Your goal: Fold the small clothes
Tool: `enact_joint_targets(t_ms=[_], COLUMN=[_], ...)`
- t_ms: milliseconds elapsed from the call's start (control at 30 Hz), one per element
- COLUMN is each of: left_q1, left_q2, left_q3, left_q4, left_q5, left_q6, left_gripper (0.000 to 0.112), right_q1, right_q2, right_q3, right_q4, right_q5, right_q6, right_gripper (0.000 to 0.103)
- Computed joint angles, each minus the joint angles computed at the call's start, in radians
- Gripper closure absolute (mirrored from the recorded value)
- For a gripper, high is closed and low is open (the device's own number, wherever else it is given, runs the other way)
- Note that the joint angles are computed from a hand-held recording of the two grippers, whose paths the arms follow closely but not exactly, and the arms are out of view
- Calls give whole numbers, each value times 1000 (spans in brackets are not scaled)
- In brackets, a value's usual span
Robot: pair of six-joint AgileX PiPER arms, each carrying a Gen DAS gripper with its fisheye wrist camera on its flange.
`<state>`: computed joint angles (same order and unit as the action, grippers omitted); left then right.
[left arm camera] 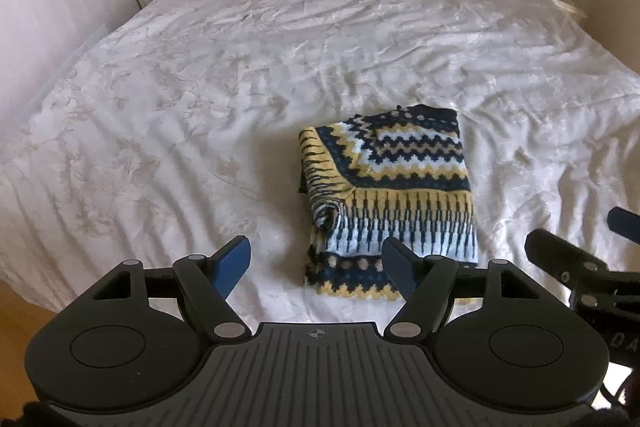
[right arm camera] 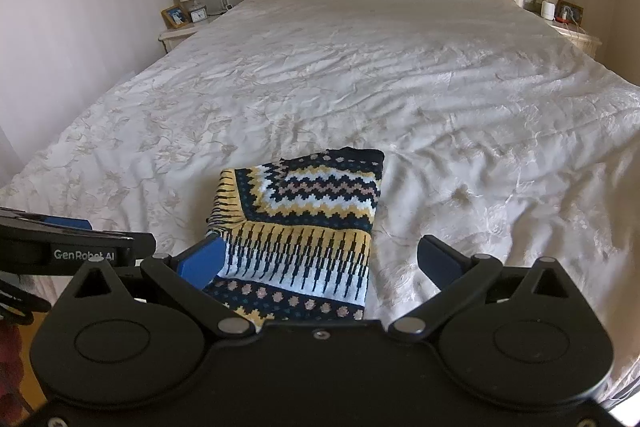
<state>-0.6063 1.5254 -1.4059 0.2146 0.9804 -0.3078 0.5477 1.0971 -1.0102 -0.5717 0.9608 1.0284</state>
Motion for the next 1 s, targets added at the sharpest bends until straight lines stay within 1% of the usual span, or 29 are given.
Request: enact_joint_targets(t_ms=[100,233,267,367,433,567,633,733,800,933,1000], left_q1=[23,21,20,34,32,24,15,-1,12,67,67], left_q2=[4,-3,-10,-44,-33,-8,-6,-7,-5,1,-1], left_q3=[-7,10,21,72,59,34,36,53,54,51,56], left_q4=[-55,-48,-42,-63,-65,-60,-42,-3,-25,-141,-135], left_q5=[-7,-45,-63,-149,-139,-87,-68,-61,-50,-39,-39], left_q6=[37,53,53,79,93,107,85,41,55,118,108], left_gripper=[41,41,41,41,41,41,41,42,44,44,44], right_q1=[8,10,10,12,20,14,20,29,30,14,9], right_q2=[2,2,3,6,7,12,19,27,32,38,38], right_q3=[-3,-5,-6,-8,-9,-10,-14,-17,-19,-20,-17], right_q4=[-11,-23,-25,-32,-40,-25,-26,-32,-33,-14,-8], right_q5=[6,11,13,19,24,19,24,29,32,31,31], right_q6=[13,23,23,30,41,37,39,47,49,31,29], right_gripper=[1,1,1,1,1,1,1,1,1,1,1])
